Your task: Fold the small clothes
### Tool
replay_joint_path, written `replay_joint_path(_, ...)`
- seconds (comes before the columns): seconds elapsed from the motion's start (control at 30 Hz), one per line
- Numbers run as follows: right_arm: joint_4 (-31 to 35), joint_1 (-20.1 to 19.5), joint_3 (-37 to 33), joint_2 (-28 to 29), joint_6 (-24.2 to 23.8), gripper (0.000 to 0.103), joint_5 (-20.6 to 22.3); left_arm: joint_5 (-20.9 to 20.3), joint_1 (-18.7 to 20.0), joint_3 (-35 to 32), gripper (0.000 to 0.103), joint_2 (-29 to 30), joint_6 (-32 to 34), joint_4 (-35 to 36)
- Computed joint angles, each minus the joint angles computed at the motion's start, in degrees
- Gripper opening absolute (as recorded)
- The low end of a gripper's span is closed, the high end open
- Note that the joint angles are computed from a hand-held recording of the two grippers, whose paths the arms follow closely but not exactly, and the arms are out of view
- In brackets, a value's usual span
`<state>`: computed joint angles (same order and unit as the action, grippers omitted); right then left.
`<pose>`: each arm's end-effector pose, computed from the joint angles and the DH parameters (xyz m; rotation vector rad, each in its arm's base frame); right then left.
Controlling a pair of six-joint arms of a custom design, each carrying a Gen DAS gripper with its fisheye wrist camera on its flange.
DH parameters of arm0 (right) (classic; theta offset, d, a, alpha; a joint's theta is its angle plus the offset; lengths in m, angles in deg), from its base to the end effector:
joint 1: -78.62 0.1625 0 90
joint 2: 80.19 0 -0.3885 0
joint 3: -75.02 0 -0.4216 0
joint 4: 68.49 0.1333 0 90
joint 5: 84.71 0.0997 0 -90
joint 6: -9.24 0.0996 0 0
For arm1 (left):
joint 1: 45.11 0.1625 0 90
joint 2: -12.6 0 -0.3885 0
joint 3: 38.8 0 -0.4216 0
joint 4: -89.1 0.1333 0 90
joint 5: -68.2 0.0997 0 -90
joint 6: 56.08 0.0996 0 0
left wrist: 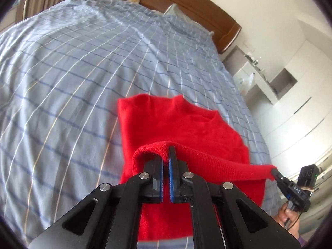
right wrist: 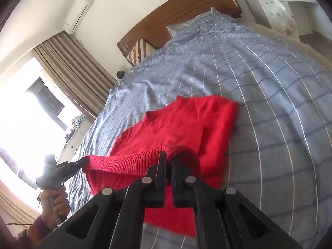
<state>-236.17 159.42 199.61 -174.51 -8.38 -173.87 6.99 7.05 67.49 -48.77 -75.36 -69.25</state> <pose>0.0570 -0.4911 0.3434 0.2090 -2.7197 1.1697 -0.2316 -0.5936 0.1654 0.3014 2.7593 -0.8449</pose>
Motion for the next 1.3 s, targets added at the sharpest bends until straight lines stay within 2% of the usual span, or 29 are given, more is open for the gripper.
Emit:
replay_joint_path(0.07,1.6,-0.2,-7.1,6.3,0.9,0.004,-0.8,0.9,1.8,-6.8,0.002,5.3,-0.2,2.6)
replay_joint_path(0.13,2.7,-0.3,-13.3,11.7,3.0,0.004,-2.2,0.1,3.8,-12.7,0.003,9.6,-1.1,5.4)
replay_joint_path(0.17,4.4,-0.8,-16.3,14.1,4.3,0.004,-1.4,0.4,4.5,-14.9,0.004,11.2,-1.7,6.6)
replay_joint_path(0.2,5.0,-1.1,-18.7,16.2,5.8,0.004,-1.4,0.8,5.0,-17.0,0.01,12.6,-2.7,7.9)
replay_joint_path(0.27,5.6,-1.9,-22.2,19.3,8.5,0.01,-0.2,2.1,5.8,-20.8,0.031,14.9,-5.4,11.4)
replay_joint_path(0.3,6.2,-2.3,-23.5,20.4,9.8,0.015,0.1,4.0,5.9,-21.9,0.066,15.4,-7.1,13.2)
replay_joint_path(0.33,5.6,-2.3,-24.0,21.1,10.9,0.029,-0.9,5.5,5.7,-21.7,0.084,15.2,-8.1,12.6)
replay_joint_path(0.4,3.7,-2.3,-24.1,21.5,10.6,0.032,-0.8,6.4,5.5,-19.5,0.086,14.0,-7.0,7.1)
replay_joint_path(0.47,3.1,-1.7,-23.3,20.8,7.8,0.032,-1.1,6.4,5.2,-18.2,0.087,12.8,-5.6,5.6)
replay_joint_path(0.57,3.4,0.4,-20.6,18.4,0.4,0.032,-2.9,8.8,2.8,-13.1,0.087,10.2,-0.5,1.8)
replay_joint_path(0.63,7.2,1.6,-18.4,16.4,-5.0,0.033,-2.5,9.8,0.8,-8.9,0.091,8.6,4.6,0.3)
replay_joint_path(0.67,9.6,2.1,-17.0,15.3,-8.1,0.038,-2.6,10.4,-0.3,-6.5,0.093,7.8,6.5,0.1)
replay_joint_path(0.73,12.8,3.1,-13.5,13.4,-13.5,0.041,-5.9,11.2,-1.5,-2.6,0.097,6.8,8.3,1.8)
replay_joint_path(0.8,12.2,3.5,-9.8,12.1,-17.2,0.041,-12.9,14.3,-2.1,-0.2,0.097,6.1,7.2,7.1)
replay_joint_path(0.87,8.9,2.0,-5.4,9.6,-18.2,0.04,-17.7,17.5,-3.0,3.7,0.095,3.8,4.8,9.5)
replay_joint_path(0.93,6.7,-0.1,-0.7,4.1,-17.7,0.042,-17.0,18.6,-4.5,8.7,0.095,-0.2,2.8,7.5)
replay_joint_path(0.97,5.5,-0.1,1.1,2.1,-16.8,0.046,-19.4,18.8,-5.4,11.1,0.095,-2.2,2.0,6.5)
replay_joint_path(1.0,4.9,-0.2,3.1,-0.5,-16.5,0.046,-20.0,19.1,-6.4,13.0,0.095,-3.8,1.6,5.6)
replay_joint_path(1.03,5.3,-0.7,4.9,-3.4,-16.8,0.046,-18.9,19.7,-7.6,14.8,0.096,-5.1,0.8,5.3)
replay_joint_path(1.13,5.2,-1.3,9.6,-9.8,-18.5,0.056,-17.0,21.9,-10.7,18.6,0.097,-6.9,-2.0,4.8)
replay_joint_path(1.23,0.8,-1.7,13.5,-12.7,-20.4,0.059,-15.8,24.0,-12.4,20.3,0.097,-6.3,-5.6,5.7)
replay_joint_path(1.3,-0.7,-2.3,15.4,-13.8,-19.9,0.059,-15.1,26.0,-13.4,20.9,0.097,-5.4,-7.6,6.5)
